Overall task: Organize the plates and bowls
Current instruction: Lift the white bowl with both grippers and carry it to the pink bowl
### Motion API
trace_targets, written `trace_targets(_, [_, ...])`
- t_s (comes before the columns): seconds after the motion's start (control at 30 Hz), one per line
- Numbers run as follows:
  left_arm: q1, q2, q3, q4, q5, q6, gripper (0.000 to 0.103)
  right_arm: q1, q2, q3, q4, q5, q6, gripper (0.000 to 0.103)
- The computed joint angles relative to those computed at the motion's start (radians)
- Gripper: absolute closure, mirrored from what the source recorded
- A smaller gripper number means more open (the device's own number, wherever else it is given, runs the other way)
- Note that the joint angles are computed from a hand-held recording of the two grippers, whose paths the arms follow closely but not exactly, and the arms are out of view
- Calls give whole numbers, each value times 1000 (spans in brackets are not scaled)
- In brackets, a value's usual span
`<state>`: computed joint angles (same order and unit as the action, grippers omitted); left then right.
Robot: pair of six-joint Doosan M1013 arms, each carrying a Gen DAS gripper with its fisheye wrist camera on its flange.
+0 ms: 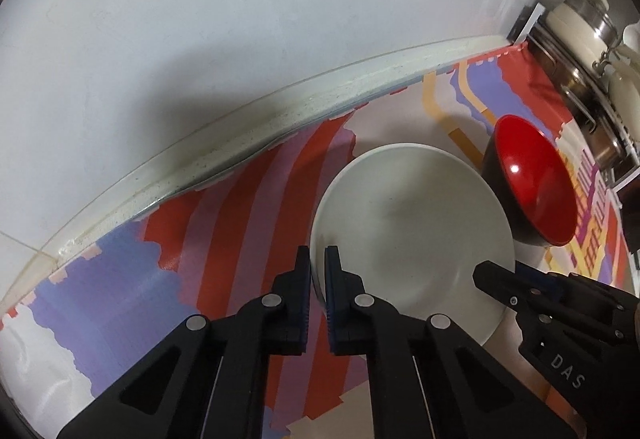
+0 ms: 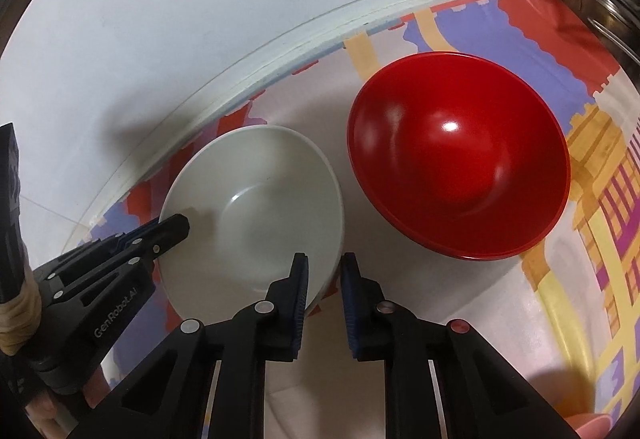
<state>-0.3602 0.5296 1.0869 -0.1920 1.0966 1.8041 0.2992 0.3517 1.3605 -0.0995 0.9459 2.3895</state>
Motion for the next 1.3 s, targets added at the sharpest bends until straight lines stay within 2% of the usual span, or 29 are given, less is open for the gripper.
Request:
trace_targets(0.37, [2, -101, 92, -20, -31, -36, 95, 17, -42, 8, -17, 22, -32, 87])
trace_targets(0.7, [-17, -230, 220, -34, -102, -67, 94, 45, -140, 86, -49, 7, -34, 87])
trace_targets(1.3, [-119, -385, 374, -22, -141, -166, 92, 71, -342, 277, -176, -32, 26, 87])
